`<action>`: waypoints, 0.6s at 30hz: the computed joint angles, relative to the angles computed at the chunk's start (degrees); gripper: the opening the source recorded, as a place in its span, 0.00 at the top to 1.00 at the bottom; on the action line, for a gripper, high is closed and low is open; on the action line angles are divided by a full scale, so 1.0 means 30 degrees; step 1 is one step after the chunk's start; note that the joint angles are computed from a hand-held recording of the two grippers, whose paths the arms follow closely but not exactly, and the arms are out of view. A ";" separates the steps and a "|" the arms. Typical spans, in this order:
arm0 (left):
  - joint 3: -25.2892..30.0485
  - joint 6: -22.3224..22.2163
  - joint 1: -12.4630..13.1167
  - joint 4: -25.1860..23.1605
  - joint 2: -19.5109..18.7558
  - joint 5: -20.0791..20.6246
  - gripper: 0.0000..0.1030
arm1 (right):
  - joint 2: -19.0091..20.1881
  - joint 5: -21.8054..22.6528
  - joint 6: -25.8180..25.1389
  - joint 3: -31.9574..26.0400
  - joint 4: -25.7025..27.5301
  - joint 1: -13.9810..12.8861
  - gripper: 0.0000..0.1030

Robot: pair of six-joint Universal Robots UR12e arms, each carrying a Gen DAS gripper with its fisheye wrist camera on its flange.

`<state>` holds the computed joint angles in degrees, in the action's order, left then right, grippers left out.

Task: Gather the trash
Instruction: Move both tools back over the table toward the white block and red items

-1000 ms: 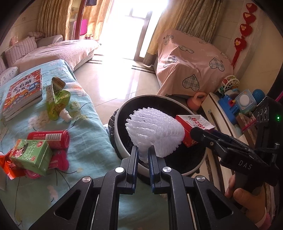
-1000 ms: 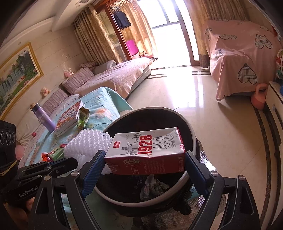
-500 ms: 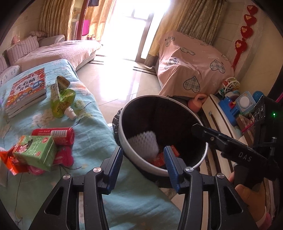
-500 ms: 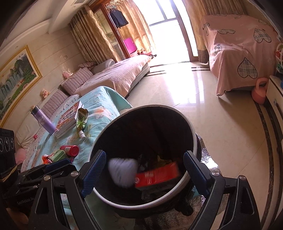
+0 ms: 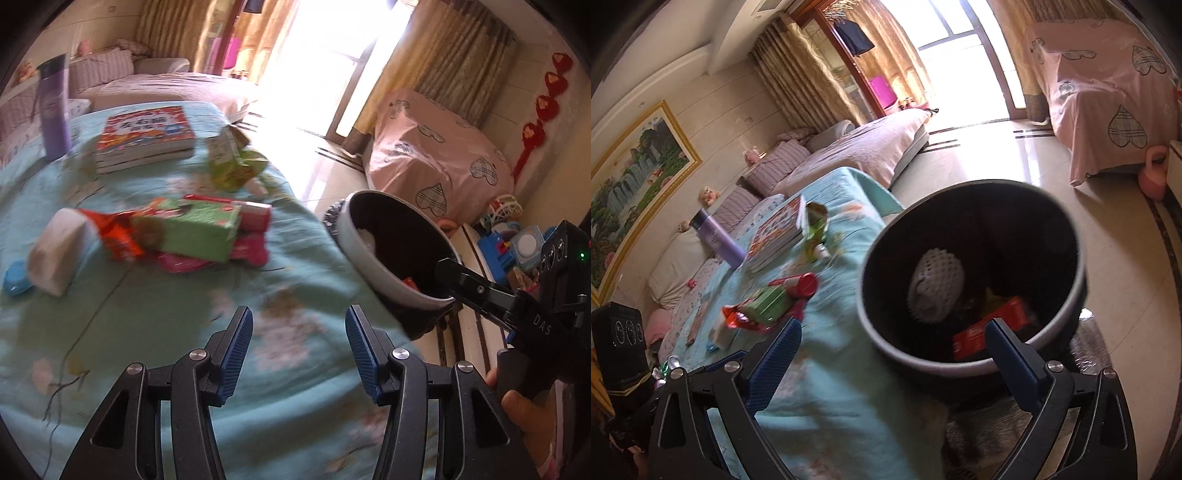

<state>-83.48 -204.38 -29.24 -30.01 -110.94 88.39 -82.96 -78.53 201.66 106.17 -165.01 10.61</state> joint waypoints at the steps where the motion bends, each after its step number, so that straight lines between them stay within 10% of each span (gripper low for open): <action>1: -0.0392 -0.0142 0.0061 0.0145 0.0274 0.0144 0.50 | 0.0053 0.0079 -0.0123 -0.0065 0.0060 0.0146 0.03; 18: -0.4013 -0.2088 0.1125 0.0314 0.3113 0.1504 0.49 | 0.1343 0.0979 -0.2454 -0.1535 0.1808 0.1867 0.03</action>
